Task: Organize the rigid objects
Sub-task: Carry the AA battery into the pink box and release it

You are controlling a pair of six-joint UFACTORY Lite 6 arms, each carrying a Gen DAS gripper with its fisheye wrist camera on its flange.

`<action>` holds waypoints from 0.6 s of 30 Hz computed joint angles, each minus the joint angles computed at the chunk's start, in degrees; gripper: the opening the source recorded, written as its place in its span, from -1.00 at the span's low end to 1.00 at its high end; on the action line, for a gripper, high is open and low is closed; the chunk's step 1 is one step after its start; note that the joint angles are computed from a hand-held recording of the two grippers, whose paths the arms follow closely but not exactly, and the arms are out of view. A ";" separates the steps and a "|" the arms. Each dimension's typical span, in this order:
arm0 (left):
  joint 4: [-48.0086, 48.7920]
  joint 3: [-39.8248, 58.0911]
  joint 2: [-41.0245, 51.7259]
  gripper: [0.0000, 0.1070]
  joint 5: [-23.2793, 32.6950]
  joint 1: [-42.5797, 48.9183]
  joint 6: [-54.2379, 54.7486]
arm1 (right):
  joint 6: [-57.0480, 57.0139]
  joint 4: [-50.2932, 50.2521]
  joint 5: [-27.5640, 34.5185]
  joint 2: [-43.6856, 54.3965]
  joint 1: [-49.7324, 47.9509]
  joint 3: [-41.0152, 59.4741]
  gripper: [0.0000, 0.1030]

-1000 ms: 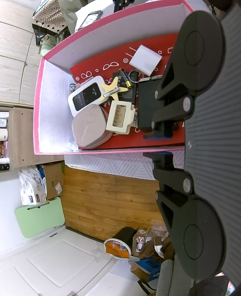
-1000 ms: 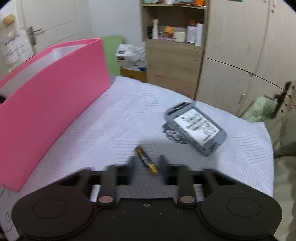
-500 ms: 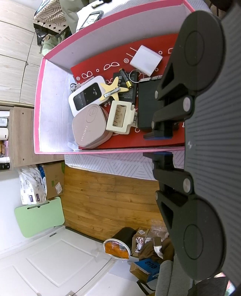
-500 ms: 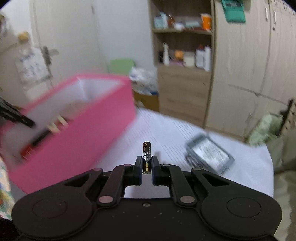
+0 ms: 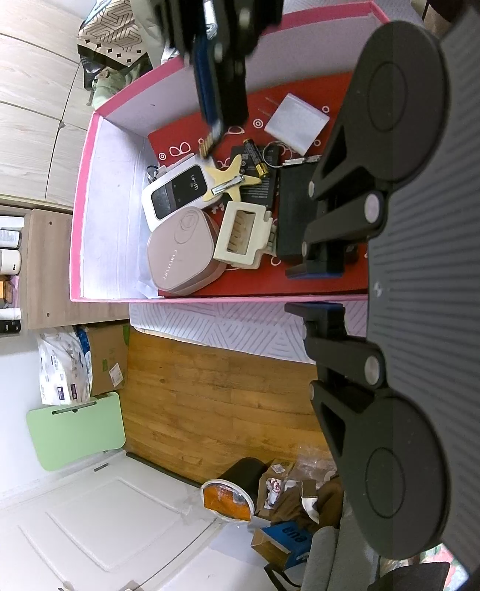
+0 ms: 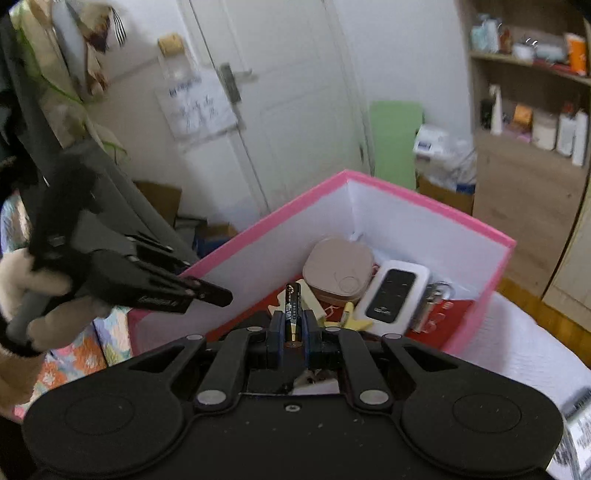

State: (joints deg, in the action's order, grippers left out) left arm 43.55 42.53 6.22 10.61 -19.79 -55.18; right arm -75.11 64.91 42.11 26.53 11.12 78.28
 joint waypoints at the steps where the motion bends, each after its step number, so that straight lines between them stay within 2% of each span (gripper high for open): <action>1: 0.00 -0.07 0.02 -0.83 -0.15 0.06 -0.02 | 3.11 -2.91 -0.06 2.59 1.41 3.65 -0.77; 7: 0.28 -0.57 -0.38 -0.83 -0.58 0.28 -0.41 | 11.37 -12.15 -0.34 11.06 6.53 14.49 -0.77; 11: -0.94 -0.65 -0.60 -0.83 -0.53 0.43 0.93 | 10.67 -13.54 -4.99 11.55 8.74 14.47 -0.74; 13: -1.93 -0.31 -0.47 -0.83 -0.25 0.43 2.07 | 8.64 -11.72 -6.81 10.61 8.67 13.00 -0.70; 18: -1.98 -0.12 -0.29 -0.83 -0.25 0.43 2.12 | 3.07 -4.52 -2.85 6.64 3.72 8.53 -0.66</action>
State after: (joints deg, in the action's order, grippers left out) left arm 41.57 42.41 5.92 10.36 -19.36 -53.06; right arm -72.04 60.39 39.27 33.17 14.84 86.82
